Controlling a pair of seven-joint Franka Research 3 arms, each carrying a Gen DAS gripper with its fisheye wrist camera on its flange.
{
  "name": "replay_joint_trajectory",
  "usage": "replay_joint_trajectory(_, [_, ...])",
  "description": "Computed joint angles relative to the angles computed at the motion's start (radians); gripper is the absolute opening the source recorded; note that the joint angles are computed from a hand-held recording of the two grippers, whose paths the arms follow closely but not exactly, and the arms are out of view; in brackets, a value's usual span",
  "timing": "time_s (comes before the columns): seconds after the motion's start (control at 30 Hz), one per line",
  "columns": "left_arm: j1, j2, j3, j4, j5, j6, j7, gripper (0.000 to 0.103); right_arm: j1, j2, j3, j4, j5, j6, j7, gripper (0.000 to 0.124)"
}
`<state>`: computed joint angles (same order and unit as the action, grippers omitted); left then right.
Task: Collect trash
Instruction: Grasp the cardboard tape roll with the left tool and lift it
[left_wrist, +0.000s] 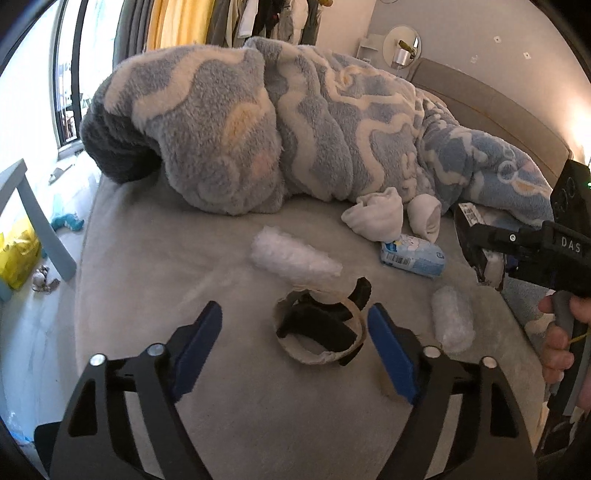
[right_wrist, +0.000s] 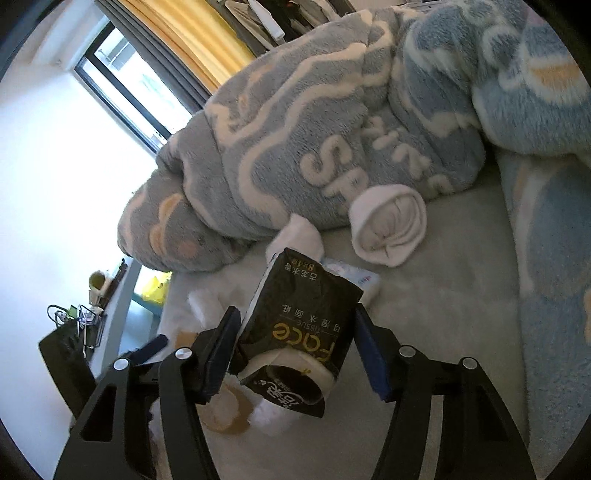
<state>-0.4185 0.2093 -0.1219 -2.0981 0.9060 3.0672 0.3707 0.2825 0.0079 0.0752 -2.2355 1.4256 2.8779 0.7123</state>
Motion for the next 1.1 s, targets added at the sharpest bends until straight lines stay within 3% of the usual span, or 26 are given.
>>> replay_joint_trajectory(0.17, [0.062,0.014,-0.073,-0.017,-0.169,0.042,0.168,0.065,0.004,0.014,0.006,0.013,-0.014,0.004,0.010,0.063])
replay_joint_trajectory(0.2, [0.102,0.021,-0.119,-0.025,-0.245,0.060,0.234,0.061,0.005,0.014,0.008,0.014,-0.011,0.009,0.009,0.063])
replay_joint_trajectory(0.27, [0.126,0.027,-0.152,-0.029,-0.318,0.070,0.295,0.057,0.007,0.017,0.010,0.018,-0.013,0.013,0.010,0.063])
replay_joint_trajectory(0.37, [0.068,0.024,-0.101,-0.025,-0.328,0.055,0.310,0.057,0.010,0.016,0.012,0.015,-0.030,0.028,0.022,0.063])
replay_joint_trajectory(0.5, [0.049,0.018,-0.084,-0.034,-0.372,0.059,0.345,0.056,0.010,0.012,0.011,0.009,-0.025,0.029,0.020,0.063])
replay_joint_trajectory(0.63, [-0.056,0.005,0.035,-0.029,-0.282,0.065,0.248,0.055,0.012,0.008,0.012,0.008,-0.025,0.030,0.017,0.063])
replay_joint_trajectory(0.7, [-0.072,-0.002,0.058,-0.026,-0.234,0.063,0.204,0.055,0.013,0.003,0.012,0.009,0.005,0.028,-0.015,0.063])
replay_joint_trajectory(1.1, [-0.019,-0.071,0.025,-0.072,-0.046,0.032,0.015,0.055,0.042,-0.047,0.014,-0.019,0.062,0.045,-0.066,0.063])
